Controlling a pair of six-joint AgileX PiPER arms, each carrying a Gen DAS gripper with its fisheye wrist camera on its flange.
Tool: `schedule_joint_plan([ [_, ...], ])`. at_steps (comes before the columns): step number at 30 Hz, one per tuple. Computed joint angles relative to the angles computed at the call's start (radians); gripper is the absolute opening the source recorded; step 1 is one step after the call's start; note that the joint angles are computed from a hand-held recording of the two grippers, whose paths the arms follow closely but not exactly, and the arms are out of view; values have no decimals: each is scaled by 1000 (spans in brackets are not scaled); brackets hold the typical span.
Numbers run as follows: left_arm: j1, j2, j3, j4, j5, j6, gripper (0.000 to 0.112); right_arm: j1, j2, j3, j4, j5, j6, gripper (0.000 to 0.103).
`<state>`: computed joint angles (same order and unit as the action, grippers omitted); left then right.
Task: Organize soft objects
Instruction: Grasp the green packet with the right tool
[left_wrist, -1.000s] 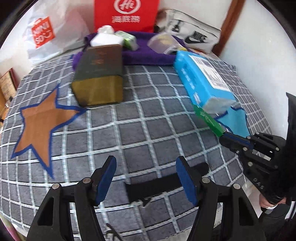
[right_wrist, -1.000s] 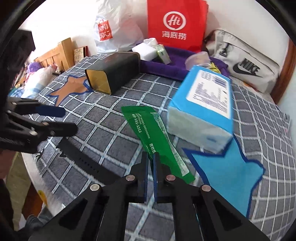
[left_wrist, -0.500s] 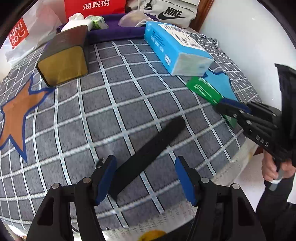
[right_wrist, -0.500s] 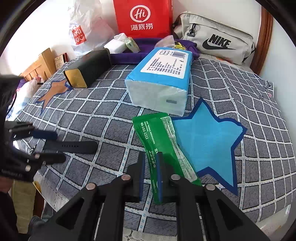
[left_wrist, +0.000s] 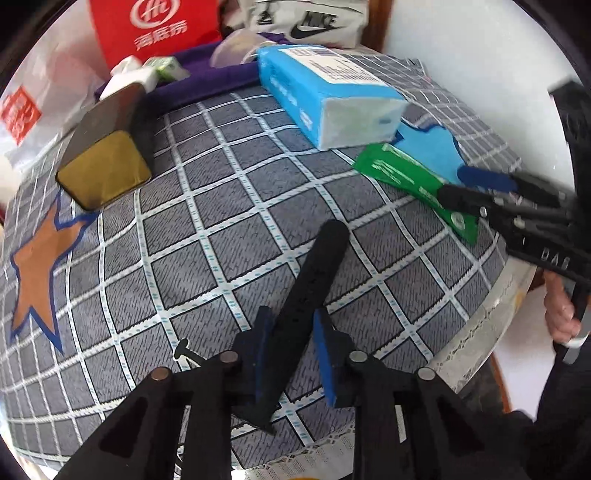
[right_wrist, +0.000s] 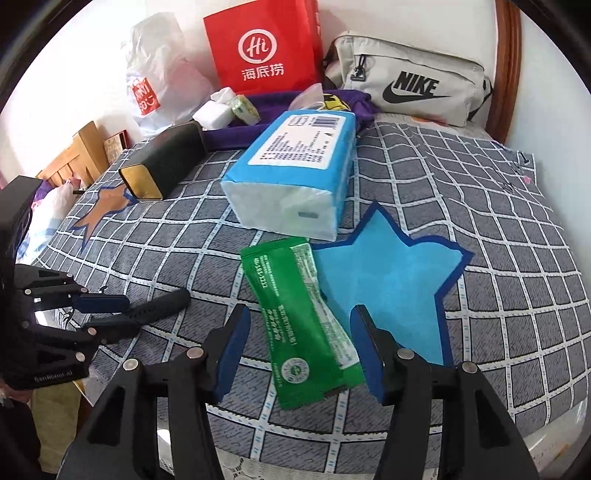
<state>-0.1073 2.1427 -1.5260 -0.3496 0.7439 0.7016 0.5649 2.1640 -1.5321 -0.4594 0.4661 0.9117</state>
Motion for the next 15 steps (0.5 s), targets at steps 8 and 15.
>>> schedule_joint_plan([
  [8,103,57,-120,26,60,-127,7,-11,10,2,29,-22,-31,56],
  [15,123,77,-140,-99,158,11,7,-31,18,0,73,-41,-75,56],
])
